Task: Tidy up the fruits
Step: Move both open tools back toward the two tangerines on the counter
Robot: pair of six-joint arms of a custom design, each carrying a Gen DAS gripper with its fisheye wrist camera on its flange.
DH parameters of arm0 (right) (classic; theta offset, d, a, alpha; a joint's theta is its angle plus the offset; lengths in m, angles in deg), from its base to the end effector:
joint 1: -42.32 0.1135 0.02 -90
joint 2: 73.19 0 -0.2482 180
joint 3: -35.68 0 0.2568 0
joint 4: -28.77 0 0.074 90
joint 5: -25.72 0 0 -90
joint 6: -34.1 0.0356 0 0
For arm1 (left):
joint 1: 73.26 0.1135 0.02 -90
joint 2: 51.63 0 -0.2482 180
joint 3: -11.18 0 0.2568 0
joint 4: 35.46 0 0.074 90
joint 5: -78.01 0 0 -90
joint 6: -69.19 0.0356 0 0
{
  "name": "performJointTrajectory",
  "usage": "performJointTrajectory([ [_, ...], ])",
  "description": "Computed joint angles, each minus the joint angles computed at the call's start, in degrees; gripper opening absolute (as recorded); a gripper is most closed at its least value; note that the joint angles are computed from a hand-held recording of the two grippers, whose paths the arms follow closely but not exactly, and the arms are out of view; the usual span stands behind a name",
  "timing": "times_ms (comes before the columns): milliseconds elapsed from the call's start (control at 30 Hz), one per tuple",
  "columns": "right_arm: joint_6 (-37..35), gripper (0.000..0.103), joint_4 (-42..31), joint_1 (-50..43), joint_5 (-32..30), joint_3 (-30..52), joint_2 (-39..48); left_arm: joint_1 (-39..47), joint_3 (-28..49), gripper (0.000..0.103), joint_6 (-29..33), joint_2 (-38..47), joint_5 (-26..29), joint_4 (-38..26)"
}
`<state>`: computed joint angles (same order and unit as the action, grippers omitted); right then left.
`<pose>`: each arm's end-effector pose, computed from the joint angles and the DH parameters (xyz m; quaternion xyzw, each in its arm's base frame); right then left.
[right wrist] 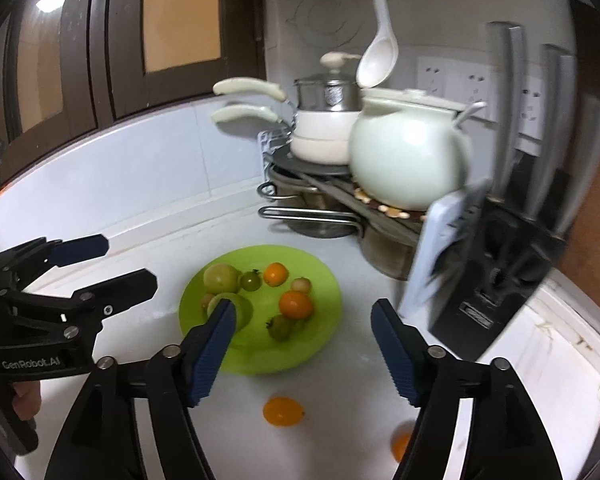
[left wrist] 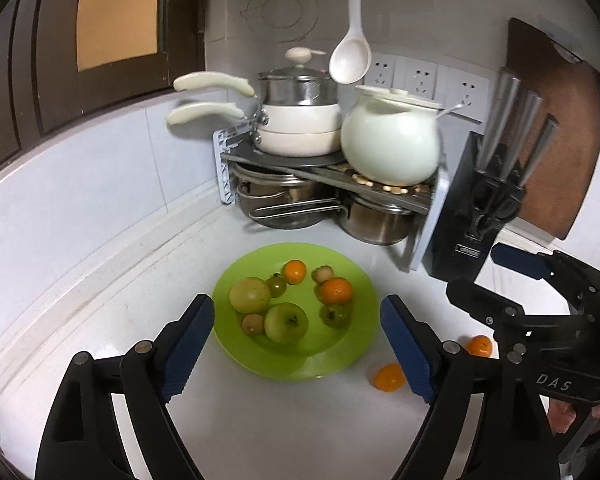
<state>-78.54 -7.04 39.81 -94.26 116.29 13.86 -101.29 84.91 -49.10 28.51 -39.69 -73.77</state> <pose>0.3405 0.0029 0.2621 -0.2574 0.8514 0.1457 0.4331 0.2794 -0.1300 0.2551 -0.0942 0.8959 0.0184 0.4338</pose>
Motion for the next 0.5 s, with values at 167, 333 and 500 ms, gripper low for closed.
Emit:
performJointTrajectory([
  [167,-1.29,0.077,-0.11,-3.73,-1.04,-3.40,-3.82,-4.16,-0.56,0.090,-1.73,-0.48,-2.90,-0.41],
  [333,-2.53,0.077,-1.11,-7.34,-1.86,-5.68,-5.62,-7.45,-1.60,0.090,-4.28,-0.29,-4.05,-0.29],
  [500,-4.46,0.077,-1.95,-10.91,-2.37,-7.89,-6.78,-11.18,-2.89,0.090,-7.53,0.65,-5.68,-0.19],
])
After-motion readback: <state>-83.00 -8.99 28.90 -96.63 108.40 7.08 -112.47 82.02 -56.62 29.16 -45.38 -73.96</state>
